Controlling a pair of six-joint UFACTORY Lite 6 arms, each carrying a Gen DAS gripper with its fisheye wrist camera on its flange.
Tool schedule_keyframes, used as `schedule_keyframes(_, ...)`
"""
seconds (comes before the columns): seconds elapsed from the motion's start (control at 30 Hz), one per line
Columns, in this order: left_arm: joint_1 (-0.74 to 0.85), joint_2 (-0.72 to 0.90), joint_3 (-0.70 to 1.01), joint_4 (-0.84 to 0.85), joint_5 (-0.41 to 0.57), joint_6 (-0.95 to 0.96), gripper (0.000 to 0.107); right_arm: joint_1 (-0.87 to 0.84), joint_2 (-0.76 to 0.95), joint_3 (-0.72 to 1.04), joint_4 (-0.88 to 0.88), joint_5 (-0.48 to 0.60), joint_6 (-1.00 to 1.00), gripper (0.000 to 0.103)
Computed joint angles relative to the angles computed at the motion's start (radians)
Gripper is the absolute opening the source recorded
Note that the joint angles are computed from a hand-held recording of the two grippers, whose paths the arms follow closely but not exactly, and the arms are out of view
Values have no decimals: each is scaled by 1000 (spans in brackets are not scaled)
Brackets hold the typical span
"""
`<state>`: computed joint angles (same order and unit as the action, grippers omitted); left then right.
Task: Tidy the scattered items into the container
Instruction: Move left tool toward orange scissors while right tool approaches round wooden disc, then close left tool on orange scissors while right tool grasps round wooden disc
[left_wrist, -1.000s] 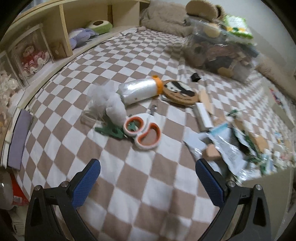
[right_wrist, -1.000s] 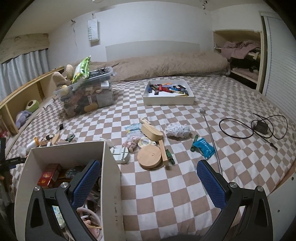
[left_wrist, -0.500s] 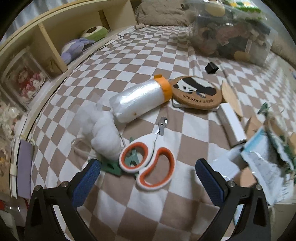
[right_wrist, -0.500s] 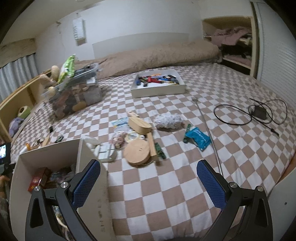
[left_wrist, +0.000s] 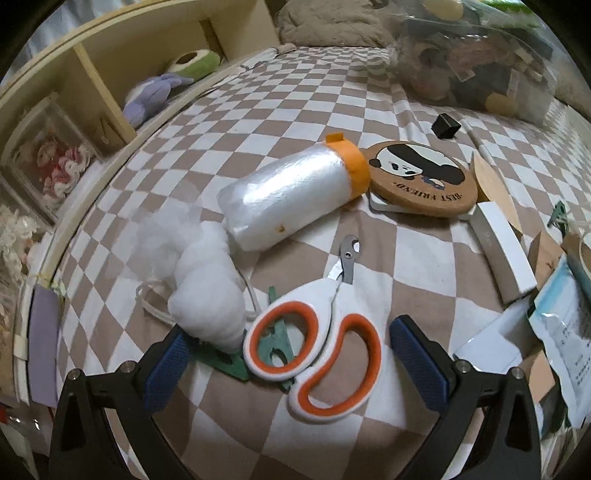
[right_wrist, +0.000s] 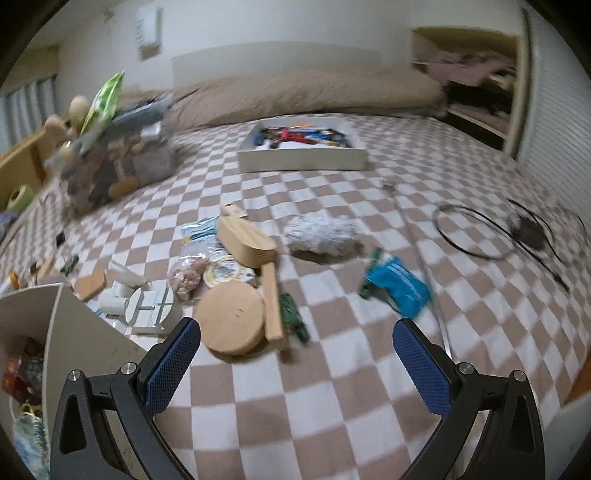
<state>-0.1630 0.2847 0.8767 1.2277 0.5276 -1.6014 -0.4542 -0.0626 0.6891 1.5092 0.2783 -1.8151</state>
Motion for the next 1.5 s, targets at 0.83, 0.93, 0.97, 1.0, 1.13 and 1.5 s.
schedule_keyframes(0.83,-70,-144,-156,203,-58,-192,65,-201,342,189,-248,664,354,103)
schedule_keyframes(0.93,-81,-171,-178,213,-87,-197,65,-159,337,194,-237,602,324,103)
schedule_keyframes(0.97,-80,-180,-183,214,-101,-194,65,-138,332,198,-233,564,311,103)
schedule_keyframes(1.0,-81,-192,-191,217,-118,-195,65,-120,335,208,-233,533,301,103)
schedule_keyframes(1.13,-78,-237,-219,233,-190,-209,65,-53,373,262,-224,414,251,103)
schedule_keyframes(1.5,-118,-223,-206,204,-148,-185,65,11,429,272,-112,203,25,82)
